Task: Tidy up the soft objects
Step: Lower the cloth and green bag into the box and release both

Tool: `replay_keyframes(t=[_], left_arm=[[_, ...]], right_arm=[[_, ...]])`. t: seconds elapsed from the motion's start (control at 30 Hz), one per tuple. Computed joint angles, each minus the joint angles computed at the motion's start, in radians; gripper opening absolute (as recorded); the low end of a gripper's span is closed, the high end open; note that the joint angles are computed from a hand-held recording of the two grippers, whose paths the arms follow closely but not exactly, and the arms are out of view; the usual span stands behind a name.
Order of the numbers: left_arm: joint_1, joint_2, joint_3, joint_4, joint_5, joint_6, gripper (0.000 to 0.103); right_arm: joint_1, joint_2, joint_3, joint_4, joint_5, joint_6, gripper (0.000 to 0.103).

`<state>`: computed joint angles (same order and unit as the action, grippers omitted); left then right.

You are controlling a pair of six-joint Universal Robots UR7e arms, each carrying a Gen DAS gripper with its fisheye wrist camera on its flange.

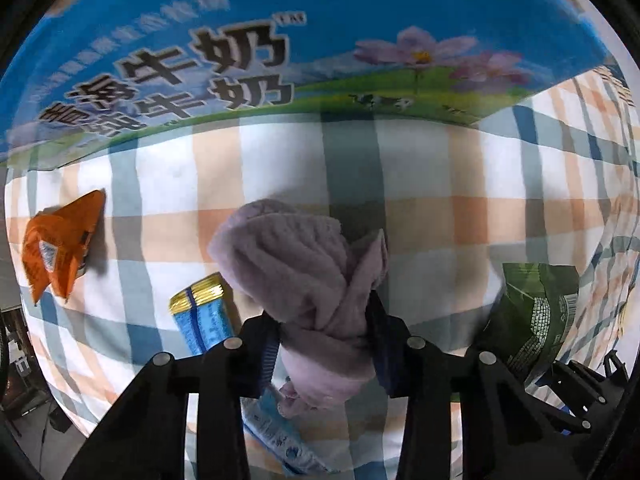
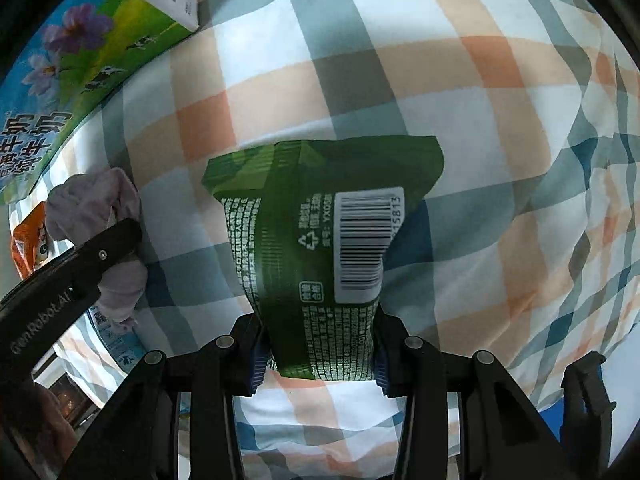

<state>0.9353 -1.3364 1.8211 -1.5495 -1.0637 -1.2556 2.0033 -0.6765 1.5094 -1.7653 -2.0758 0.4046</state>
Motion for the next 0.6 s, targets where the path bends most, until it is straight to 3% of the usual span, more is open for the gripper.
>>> replay_keyframes(t=[0.27,0.47,0.6], left_arm=[[-0.106,-0.134,-0.022,0.071,0.038,-0.063,0.036],[-0.167,-0.21,-0.148,0.202,0.129,-0.103,0.036],[-0.152,-0.217,-0.276,0.313,0.188,-0.08,0.036]], right_arm=[[0.061,-0.018,-0.06,0.019,0.06,-0.062,0.041],[0.127,-0.043,-0.138,0.029,0.13,-0.118,0.041],[0.182,0.001,-0.274,0.051,0.158,-0.164,0.041]])
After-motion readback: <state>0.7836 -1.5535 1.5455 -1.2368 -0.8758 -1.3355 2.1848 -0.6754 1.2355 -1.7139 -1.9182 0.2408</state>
